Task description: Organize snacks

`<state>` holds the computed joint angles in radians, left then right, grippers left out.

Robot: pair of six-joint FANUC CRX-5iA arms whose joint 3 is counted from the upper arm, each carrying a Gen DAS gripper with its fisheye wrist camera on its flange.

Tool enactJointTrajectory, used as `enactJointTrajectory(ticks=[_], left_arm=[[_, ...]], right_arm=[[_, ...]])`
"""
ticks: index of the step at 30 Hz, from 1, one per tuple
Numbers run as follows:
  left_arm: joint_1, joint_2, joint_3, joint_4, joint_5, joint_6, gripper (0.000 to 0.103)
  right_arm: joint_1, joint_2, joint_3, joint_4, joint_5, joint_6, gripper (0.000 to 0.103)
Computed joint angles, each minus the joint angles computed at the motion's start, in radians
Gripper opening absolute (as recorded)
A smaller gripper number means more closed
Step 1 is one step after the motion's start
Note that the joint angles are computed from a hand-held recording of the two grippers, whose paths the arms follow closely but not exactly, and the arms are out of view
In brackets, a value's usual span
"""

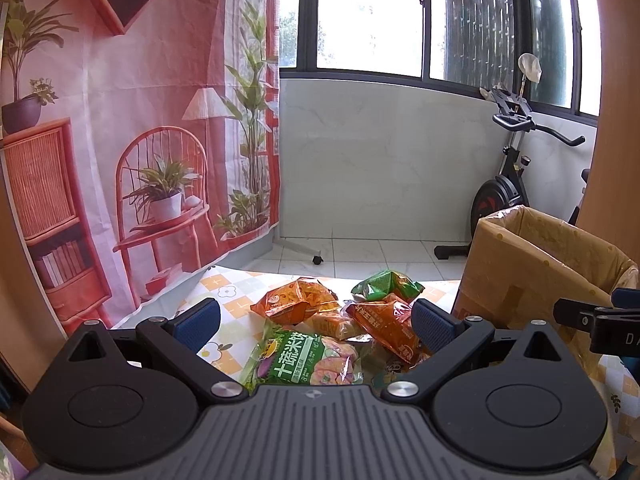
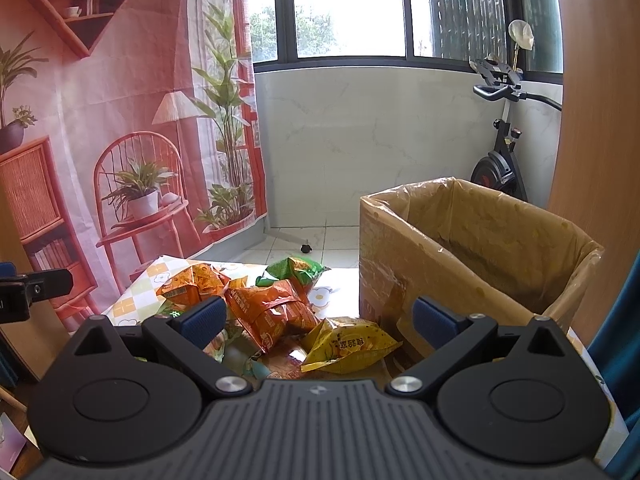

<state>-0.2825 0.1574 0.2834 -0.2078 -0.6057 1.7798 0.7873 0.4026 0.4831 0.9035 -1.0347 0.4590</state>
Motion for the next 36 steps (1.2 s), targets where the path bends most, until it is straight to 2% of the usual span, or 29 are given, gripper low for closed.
enactJointTrajectory(ticks=[7,12,18,26,30,36], left_arm=[[0.001,0.001,0.0,0.005,-0.003,-0.002,0.102],[0.019,0.002,-0.016,0.063,0.007,-0.043,0.102],[0.03,0.018,0.008,0.062,-0.03,-0.027,0.102],[0.03,0.05,0.08,-0.085,-0.039,0.066,0.102],[0.043,0.093,0.137,-0.111,-0.054,0.072,0.102],[0.085,0.141,0.166,-0.056,0.006,0.033,0.101]], right_arm=[[-0.001,0.002,0.006,-0.005,-0.002,0.001,0.101],[0.0,0.009,0.018,-0.012,-0.011,0.008,0.101],[-0.002,0.015,0.021,-0.012,-0.013,0.007,0.101],[-0.026,0.05,0.066,-0.028,0.0,0.009,0.101],[-0.053,0.058,0.061,-0.017,0.073,-0.02,0.101],[-0.092,0.124,0.13,-0.038,0.118,0.0,0.097]])
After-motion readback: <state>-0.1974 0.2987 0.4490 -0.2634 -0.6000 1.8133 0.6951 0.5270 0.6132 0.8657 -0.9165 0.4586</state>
